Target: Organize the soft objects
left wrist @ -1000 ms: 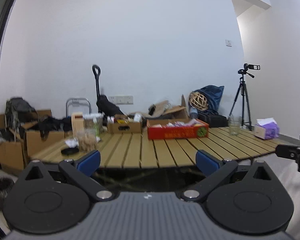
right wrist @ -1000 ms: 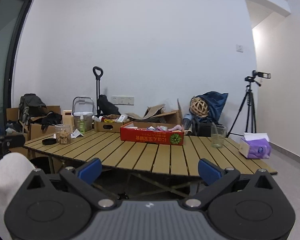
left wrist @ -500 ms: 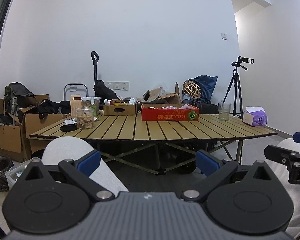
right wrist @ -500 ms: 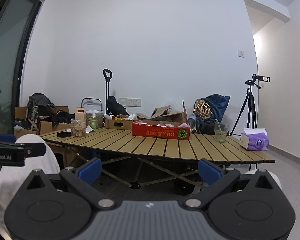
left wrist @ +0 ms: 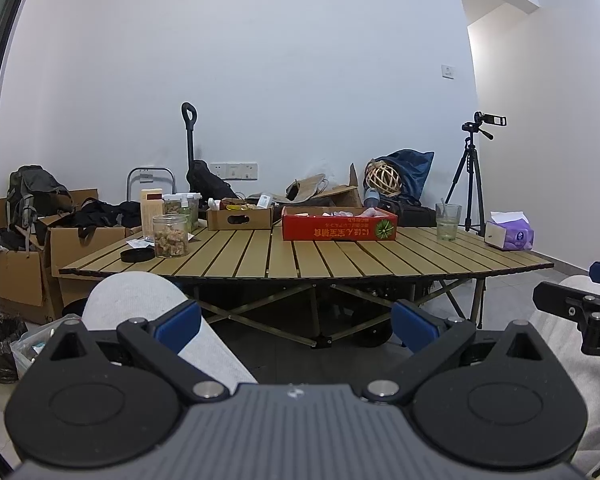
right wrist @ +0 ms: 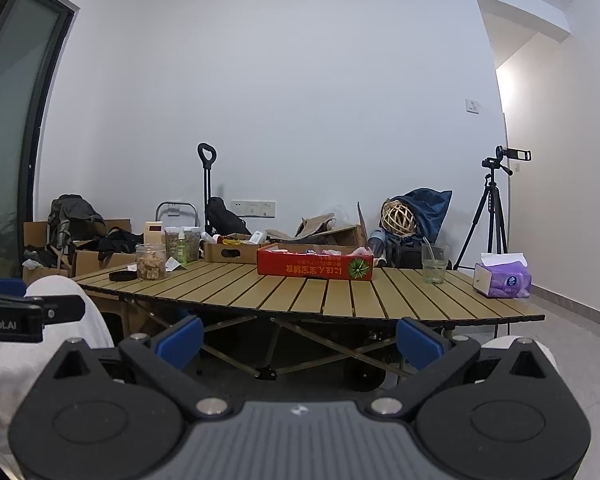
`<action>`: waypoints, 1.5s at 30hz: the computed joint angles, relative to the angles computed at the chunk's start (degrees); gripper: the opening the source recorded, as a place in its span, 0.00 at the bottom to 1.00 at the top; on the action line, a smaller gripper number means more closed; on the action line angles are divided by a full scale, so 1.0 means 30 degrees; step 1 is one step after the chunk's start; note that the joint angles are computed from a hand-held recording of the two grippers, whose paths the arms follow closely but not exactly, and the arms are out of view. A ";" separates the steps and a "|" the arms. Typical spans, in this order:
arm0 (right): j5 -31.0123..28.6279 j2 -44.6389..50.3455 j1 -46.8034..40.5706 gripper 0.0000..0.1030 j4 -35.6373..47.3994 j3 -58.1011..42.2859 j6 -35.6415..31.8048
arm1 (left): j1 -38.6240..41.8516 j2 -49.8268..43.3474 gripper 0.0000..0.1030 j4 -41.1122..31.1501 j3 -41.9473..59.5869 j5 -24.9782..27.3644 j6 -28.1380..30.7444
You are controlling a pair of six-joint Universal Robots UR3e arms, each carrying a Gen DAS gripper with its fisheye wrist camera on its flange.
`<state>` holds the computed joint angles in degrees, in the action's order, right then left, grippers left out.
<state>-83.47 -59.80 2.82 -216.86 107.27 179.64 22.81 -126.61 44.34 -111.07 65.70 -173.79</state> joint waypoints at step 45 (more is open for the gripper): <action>-0.0034 0.0606 0.0102 1.00 0.0370 -0.0907 0.0004 | 0.0303 -0.0251 1.00 0.0028 0.0448 -0.0596 0.0216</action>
